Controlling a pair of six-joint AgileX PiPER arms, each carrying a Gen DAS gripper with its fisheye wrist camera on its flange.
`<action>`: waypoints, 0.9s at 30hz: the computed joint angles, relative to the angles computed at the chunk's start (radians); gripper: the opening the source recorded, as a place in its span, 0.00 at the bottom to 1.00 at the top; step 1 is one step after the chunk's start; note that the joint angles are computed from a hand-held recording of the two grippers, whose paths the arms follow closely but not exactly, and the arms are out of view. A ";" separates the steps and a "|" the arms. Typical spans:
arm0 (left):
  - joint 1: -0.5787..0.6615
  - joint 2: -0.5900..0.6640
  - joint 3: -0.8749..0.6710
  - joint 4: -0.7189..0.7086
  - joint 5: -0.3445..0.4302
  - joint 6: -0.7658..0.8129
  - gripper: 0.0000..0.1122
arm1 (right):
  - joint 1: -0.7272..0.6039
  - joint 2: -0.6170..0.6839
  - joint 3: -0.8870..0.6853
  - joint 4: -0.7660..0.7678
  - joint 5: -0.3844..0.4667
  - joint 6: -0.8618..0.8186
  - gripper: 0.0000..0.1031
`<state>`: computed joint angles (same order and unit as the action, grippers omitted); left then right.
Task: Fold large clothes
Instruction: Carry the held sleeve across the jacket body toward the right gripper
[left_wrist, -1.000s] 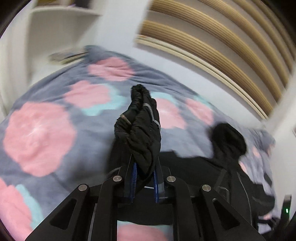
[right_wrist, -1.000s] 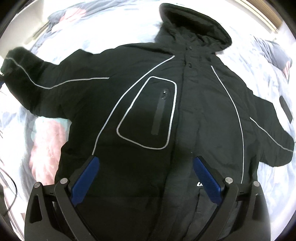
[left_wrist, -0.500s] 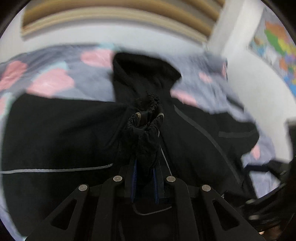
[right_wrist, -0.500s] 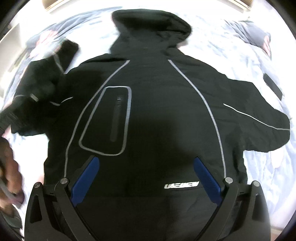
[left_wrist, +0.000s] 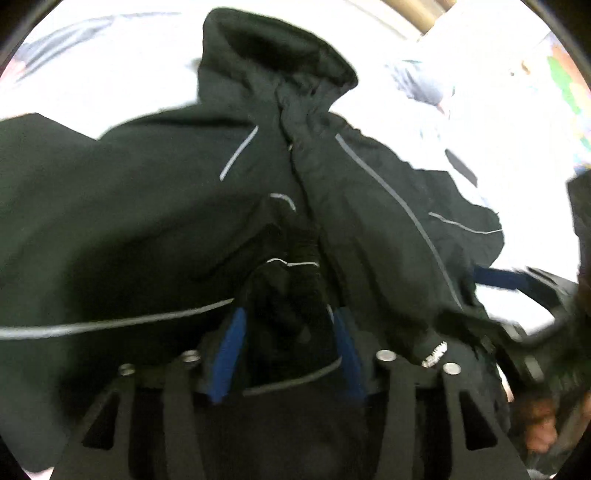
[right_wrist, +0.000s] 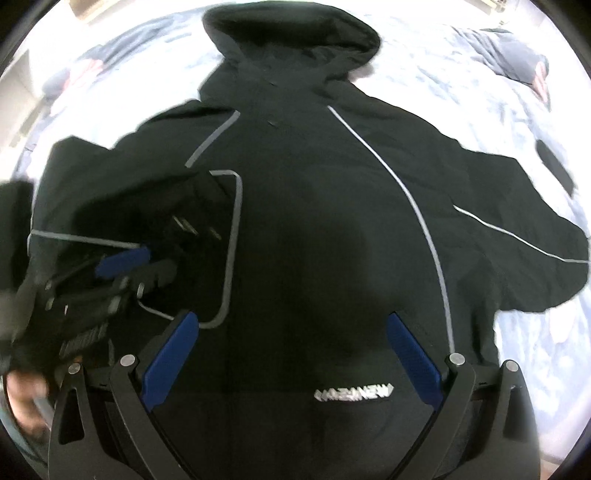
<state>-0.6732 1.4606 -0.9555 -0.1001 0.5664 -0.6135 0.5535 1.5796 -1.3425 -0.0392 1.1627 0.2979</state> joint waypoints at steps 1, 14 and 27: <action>-0.012 -0.034 0.016 0.028 0.008 -0.039 0.52 | -0.006 0.011 -0.017 0.024 -0.013 -0.015 0.99; -0.039 -0.312 0.131 0.256 0.204 -0.416 0.53 | -0.057 0.265 -0.123 0.374 -0.134 -0.186 0.99; 0.036 -0.289 0.004 0.384 0.324 -0.396 0.52 | -0.065 0.218 -0.100 0.453 -0.197 -0.286 0.37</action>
